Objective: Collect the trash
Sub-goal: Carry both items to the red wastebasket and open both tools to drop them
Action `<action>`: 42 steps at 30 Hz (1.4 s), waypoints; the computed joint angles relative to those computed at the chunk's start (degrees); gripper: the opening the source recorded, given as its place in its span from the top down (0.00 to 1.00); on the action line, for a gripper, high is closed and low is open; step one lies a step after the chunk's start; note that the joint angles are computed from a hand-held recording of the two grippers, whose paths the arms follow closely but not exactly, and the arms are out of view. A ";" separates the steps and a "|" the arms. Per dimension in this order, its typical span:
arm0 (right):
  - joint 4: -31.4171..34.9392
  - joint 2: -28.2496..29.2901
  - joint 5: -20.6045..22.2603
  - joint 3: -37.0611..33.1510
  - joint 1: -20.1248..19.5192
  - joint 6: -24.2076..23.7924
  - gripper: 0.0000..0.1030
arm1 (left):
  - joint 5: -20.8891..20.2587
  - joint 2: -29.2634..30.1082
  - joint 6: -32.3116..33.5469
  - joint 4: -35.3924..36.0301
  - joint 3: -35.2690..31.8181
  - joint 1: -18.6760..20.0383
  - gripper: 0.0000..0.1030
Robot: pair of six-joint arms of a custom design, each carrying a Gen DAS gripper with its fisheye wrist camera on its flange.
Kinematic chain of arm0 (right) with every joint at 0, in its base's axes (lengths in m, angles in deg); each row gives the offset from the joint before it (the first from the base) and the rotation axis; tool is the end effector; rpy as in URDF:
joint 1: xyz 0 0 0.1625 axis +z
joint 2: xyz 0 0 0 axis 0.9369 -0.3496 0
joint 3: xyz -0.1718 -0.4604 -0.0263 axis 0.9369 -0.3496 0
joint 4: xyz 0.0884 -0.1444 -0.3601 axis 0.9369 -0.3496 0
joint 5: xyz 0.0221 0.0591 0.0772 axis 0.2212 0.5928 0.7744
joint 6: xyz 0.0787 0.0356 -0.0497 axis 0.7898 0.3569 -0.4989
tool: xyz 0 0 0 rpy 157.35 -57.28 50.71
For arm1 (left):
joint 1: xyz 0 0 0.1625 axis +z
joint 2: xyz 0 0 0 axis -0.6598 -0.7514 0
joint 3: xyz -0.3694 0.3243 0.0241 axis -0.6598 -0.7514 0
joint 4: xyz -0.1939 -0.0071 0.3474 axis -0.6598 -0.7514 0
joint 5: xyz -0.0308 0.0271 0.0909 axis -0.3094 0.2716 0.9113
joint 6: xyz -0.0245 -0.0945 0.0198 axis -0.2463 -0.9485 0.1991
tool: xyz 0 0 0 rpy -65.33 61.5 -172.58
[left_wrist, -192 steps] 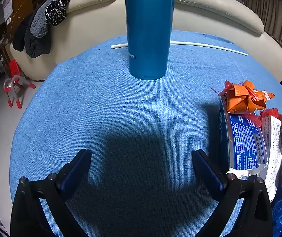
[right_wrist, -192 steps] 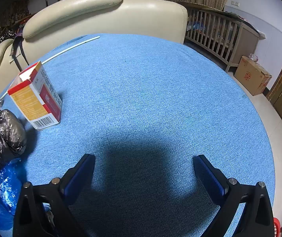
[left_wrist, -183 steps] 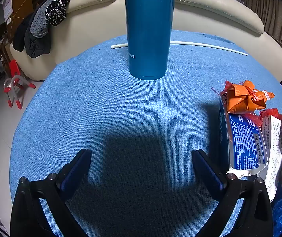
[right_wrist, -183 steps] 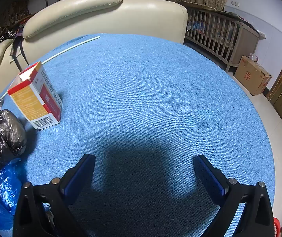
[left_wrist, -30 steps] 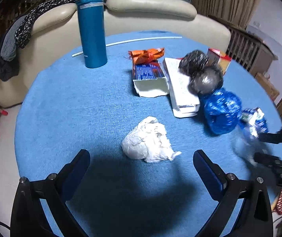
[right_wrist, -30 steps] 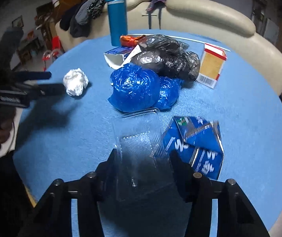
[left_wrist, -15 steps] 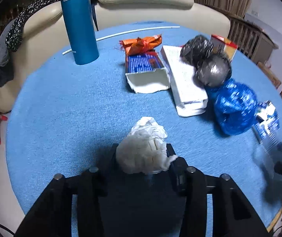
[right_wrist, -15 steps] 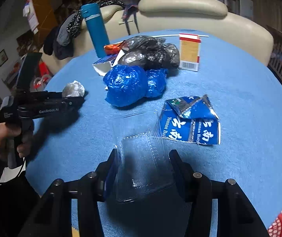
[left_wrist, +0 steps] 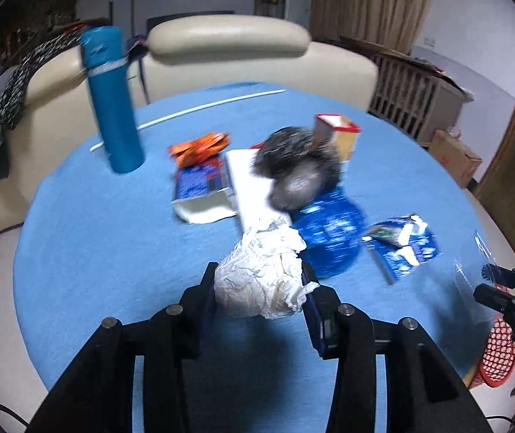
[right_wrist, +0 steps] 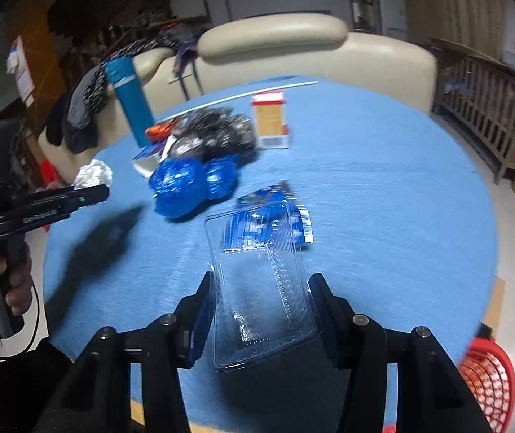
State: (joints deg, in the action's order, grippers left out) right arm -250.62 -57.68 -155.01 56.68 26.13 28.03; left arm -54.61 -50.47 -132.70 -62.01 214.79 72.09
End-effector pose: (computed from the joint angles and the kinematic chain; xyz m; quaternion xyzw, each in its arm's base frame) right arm 0.1621 -0.5099 0.1503 0.4319 -0.8767 0.1260 0.1699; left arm -0.1492 -0.3486 0.0903 -0.0561 0.8190 -0.4184 0.3887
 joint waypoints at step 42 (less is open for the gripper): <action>-11.75 -12.72 -13.09 1.71 -19.14 12.01 0.39 | -25.44 31.48 70.72 -32.75 -37.05 3.88 0.54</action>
State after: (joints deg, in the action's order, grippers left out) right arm -262.37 -70.39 -168.10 58.39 6.98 40.04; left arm -80.05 -18.99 -61.98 -94.76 177.74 75.98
